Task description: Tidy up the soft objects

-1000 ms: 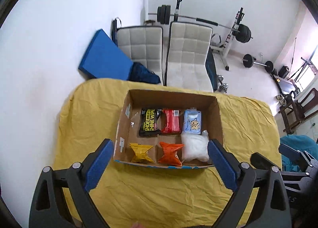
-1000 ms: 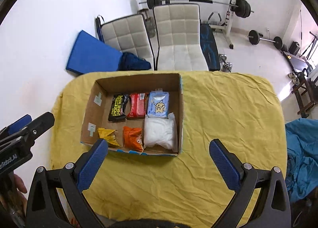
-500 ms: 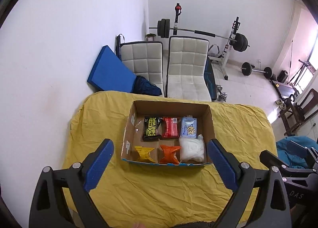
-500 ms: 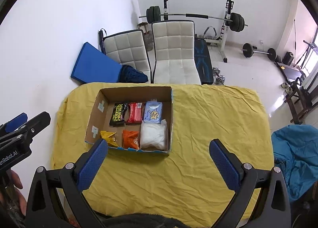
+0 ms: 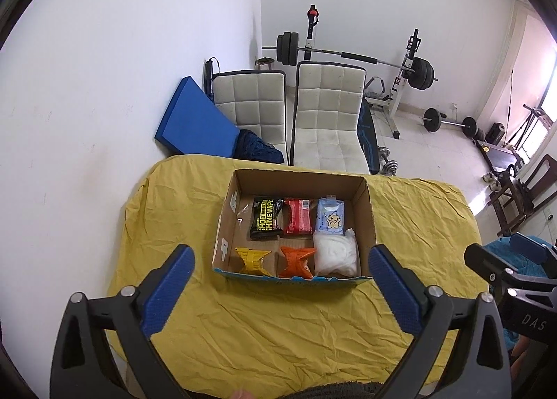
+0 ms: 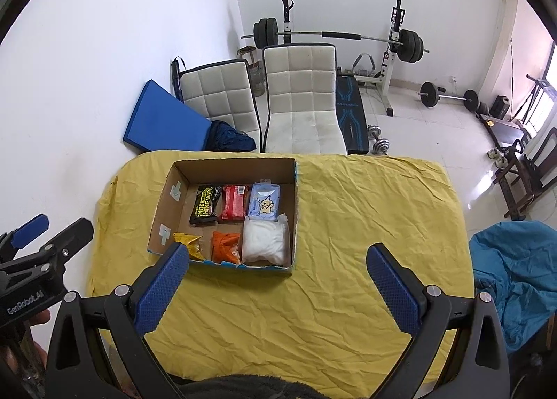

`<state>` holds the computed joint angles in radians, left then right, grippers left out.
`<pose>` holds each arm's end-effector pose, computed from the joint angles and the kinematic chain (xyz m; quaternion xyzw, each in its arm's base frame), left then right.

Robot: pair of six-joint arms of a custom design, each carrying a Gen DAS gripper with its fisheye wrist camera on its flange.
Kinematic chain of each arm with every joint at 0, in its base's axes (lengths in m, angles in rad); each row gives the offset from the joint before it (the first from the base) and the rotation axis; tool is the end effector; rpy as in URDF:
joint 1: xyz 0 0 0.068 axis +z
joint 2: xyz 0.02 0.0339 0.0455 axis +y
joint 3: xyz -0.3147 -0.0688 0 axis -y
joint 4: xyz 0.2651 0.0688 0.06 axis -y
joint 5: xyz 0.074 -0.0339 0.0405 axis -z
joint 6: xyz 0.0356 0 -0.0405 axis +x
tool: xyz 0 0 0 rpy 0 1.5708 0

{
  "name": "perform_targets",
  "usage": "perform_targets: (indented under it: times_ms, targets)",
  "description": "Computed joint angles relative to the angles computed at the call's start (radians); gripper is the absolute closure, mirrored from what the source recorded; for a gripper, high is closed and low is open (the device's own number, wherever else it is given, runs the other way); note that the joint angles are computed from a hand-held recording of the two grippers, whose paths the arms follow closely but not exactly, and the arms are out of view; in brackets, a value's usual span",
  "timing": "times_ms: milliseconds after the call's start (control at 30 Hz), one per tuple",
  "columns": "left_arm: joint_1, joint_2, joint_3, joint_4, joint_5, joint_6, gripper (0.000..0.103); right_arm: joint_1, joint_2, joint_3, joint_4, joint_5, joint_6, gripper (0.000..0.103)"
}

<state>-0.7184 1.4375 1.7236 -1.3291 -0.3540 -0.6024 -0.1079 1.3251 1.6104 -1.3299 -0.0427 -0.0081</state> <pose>0.2111 -0.1682 0.4650 0.0092 0.9514 -0.0233 0.3071 0.2348 -0.0239 0.4562 0.0426 0.9644 0.0055 0.2608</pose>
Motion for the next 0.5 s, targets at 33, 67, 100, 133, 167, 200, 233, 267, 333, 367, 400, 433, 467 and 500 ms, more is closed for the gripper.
perform_targets:
  times_ms: [33, 67, 100, 133, 167, 200, 233, 267, 333, 367, 400, 433, 467, 500]
  targets:
    - [-0.002, -0.004, -0.001, -0.003, -0.003, -0.005, 0.0, -0.001, -0.002, -0.001, 0.0, 0.001, -0.001, 0.0]
    - [-0.004, -0.007, -0.003, -0.005, -0.004, -0.008, 0.0, -0.001, 0.0, 0.001, -0.001, 0.0, -0.001, 0.0]
    - [-0.006, -0.01, -0.004, -0.007, -0.007, -0.012, 0.0, -0.002, 0.001, 0.004, -0.004, 0.0, -0.002, 0.0]
    - [-0.006, -0.013, -0.006, -0.007, -0.007, -0.015, 0.0, 0.001, 0.0, 0.004, -0.004, 0.003, 0.001, 0.0]
    - [-0.008, -0.017, -0.009, -0.007, -0.007, -0.017, 0.0, 0.004, 0.0, 0.003, -0.005, 0.006, 0.003, 0.0]
    - [-0.007, -0.018, -0.009, -0.009, -0.007, -0.018, 0.0, 0.006, 0.0, 0.001, -0.005, 0.007, 0.004, 0.0]
    - [-0.008, -0.018, -0.009, -0.01, -0.01, -0.019, 0.0, 0.008, -0.002, -0.002, -0.004, 0.009, 0.006, 0.0]
    - [-0.01, -0.02, -0.011, -0.011, -0.012, -0.02, 0.0, 0.01, -0.003, -0.004, -0.004, 0.01, 0.007, 0.0]
    - [-0.01, -0.023, -0.012, -0.013, -0.01, -0.022, 0.0, 0.015, -0.005, -0.007, -0.002, 0.014, 0.008, 0.0]
    - [-0.008, -0.026, -0.018, -0.009, -0.006, -0.021, 0.0, 0.017, -0.006, -0.009, -0.001, 0.018, 0.01, 0.0]
    - [-0.009, -0.028, -0.02, -0.008, -0.005, -0.023, 0.0, 0.016, -0.009, -0.012, 0.001, 0.018, 0.01, 0.0]
    - [-0.01, -0.029, -0.02, -0.008, -0.004, -0.025, 0.0, 0.016, -0.01, -0.015, 0.001, 0.017, 0.011, 0.0]
    - [-0.012, -0.03, -0.022, -0.007, -0.006, -0.028, 0.0, 0.016, -0.009, -0.013, 0.0, 0.016, 0.012, 0.0]
    - [-0.011, -0.029, -0.022, -0.008, -0.007, -0.027, 0.0, 0.016, -0.014, -0.019, 0.001, 0.017, 0.012, 0.0]
